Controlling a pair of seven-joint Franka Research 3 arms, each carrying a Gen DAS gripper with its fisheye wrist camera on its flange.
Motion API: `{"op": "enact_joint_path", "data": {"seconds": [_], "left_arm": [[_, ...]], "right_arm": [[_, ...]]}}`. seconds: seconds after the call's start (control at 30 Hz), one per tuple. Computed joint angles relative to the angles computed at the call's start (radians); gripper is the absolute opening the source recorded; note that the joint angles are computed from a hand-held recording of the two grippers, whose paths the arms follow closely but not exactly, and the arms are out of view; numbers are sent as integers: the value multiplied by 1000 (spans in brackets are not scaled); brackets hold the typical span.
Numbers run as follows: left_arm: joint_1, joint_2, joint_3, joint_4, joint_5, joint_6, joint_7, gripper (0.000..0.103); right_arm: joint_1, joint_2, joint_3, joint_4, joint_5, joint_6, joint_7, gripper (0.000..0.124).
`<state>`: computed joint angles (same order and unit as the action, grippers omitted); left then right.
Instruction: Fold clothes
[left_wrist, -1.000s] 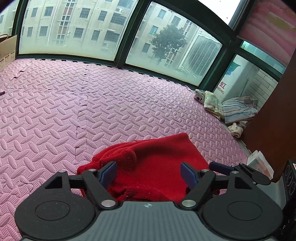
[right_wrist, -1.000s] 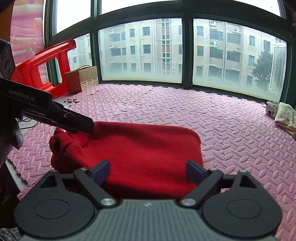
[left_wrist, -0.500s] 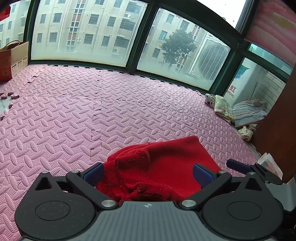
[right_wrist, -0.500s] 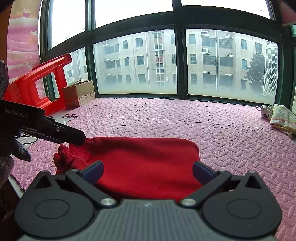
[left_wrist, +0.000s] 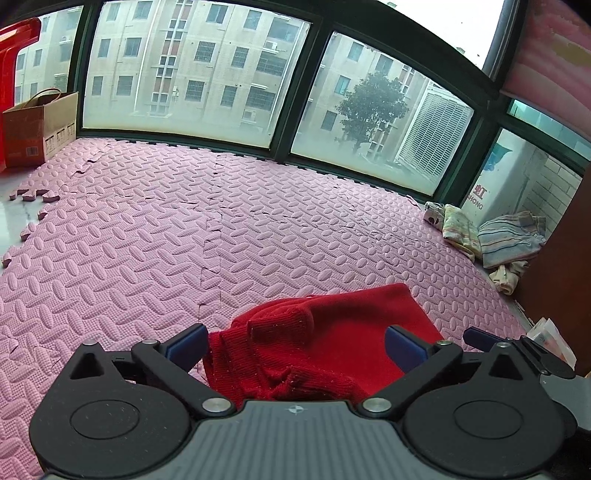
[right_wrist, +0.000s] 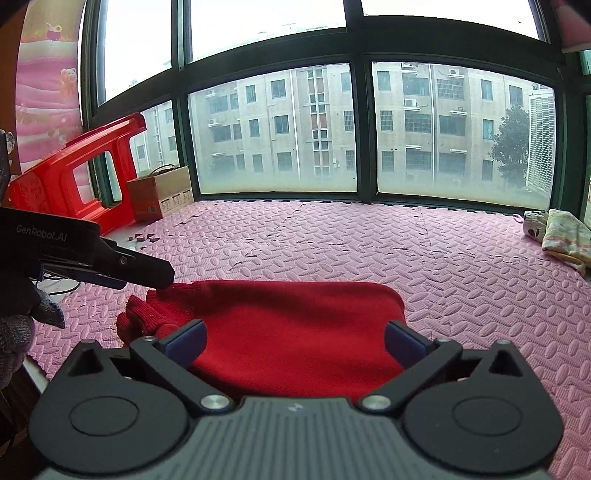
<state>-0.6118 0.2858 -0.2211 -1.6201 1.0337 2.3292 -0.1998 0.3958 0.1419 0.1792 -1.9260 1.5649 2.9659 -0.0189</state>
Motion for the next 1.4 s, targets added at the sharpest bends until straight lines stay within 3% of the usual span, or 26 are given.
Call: {"op": "enact_joint_path", "data": {"seconds": [0.43,0.83,1.1,1.4], "left_arm": [[23,-39,-15,-52,-77,-60,-46,103],[57,-71,-28,-99,-100,-42,-107,103],[64,-67,-28,-100,-118,-29,-99,103],[73,-71,-27,-112,-138,-23,-92,103]], "right_arm": [[-3,-1,8,-12,-128,-5,95,103],[-4,-2,19,-14,-202,-54,102,103],[7,36,29,26,-241,1,150,103],[-3,53,59,33,-267,-4,133,103]]}}
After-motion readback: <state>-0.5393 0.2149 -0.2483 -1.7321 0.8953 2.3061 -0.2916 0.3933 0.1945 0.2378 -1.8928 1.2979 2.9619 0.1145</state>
